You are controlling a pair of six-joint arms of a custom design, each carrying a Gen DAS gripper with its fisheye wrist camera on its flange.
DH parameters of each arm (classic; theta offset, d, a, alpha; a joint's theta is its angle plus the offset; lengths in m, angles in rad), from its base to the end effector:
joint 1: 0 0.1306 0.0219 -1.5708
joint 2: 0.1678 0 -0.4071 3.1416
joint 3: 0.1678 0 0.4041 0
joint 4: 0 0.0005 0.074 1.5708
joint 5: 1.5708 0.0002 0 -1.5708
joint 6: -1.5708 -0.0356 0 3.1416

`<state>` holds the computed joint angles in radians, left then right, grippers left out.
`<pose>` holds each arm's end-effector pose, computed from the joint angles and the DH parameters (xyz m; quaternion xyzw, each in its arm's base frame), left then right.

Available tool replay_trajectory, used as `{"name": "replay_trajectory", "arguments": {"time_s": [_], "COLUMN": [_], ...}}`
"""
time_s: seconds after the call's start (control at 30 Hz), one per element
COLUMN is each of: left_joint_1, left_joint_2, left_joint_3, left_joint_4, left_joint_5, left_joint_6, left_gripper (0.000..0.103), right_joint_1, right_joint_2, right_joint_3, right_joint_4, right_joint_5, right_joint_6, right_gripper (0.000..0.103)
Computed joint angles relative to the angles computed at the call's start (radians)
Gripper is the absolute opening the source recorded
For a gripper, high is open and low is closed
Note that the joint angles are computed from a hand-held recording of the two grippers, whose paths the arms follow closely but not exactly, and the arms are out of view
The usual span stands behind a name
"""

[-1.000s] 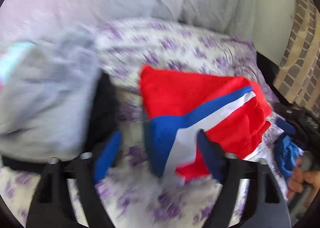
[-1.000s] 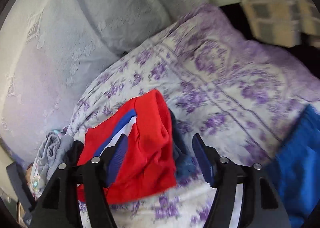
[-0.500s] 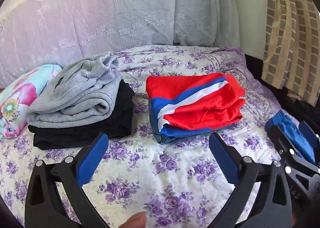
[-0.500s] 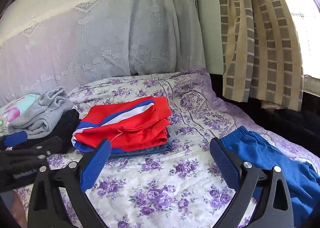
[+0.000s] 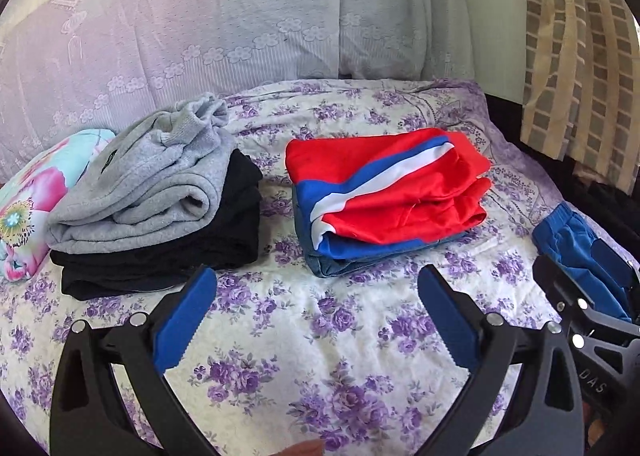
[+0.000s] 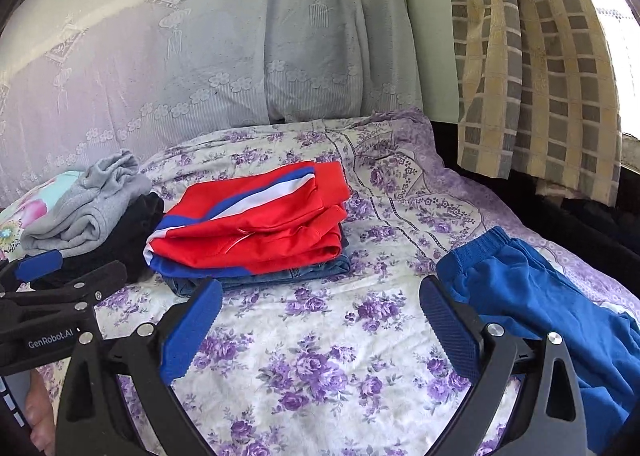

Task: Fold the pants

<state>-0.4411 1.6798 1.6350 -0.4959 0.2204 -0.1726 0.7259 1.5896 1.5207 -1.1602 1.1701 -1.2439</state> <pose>0.5661 -0.2764 0.4480 0.3129 0.8082 -0.1604 0.4724 0.4184 0.3268 0.4199 0.3012 0.7701 -0.1828 0.5318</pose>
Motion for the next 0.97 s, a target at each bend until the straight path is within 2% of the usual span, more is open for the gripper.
{"name": "replay_trajectory", "arguments": {"time_s": [0.37, 0.53, 0.77, 0.97], "left_joint_1": [-0.001, -0.006, -0.001, -0.003], "left_joint_2": [-0.002, -0.015, 0.003, 0.004], "left_joint_3": [0.001, -0.028, 0.009, 0.009], "left_joint_4": [-0.019, 0.033, -0.03, -0.041], "left_joint_5": [0.023, -0.022, -0.005, 0.001], "left_joint_6": [-0.006, -0.005, 0.001, -0.014], "left_gripper": [0.098, 0.098, 0.098, 0.098], "right_joint_1": [-0.003, -0.003, -0.004, -0.002], "right_joint_2": [-0.003, -0.001, -0.003, -0.004], "right_joint_3": [-0.006, -0.006, -0.008, -0.008], "right_joint_4": [0.002, -0.001, 0.008, 0.003], "right_joint_5": [-0.013, -0.016, -0.017, -0.017], "right_joint_6": [-0.007, -0.011, -0.006, -0.008], "right_gripper": [0.099, 0.099, 0.099, 0.099]}}
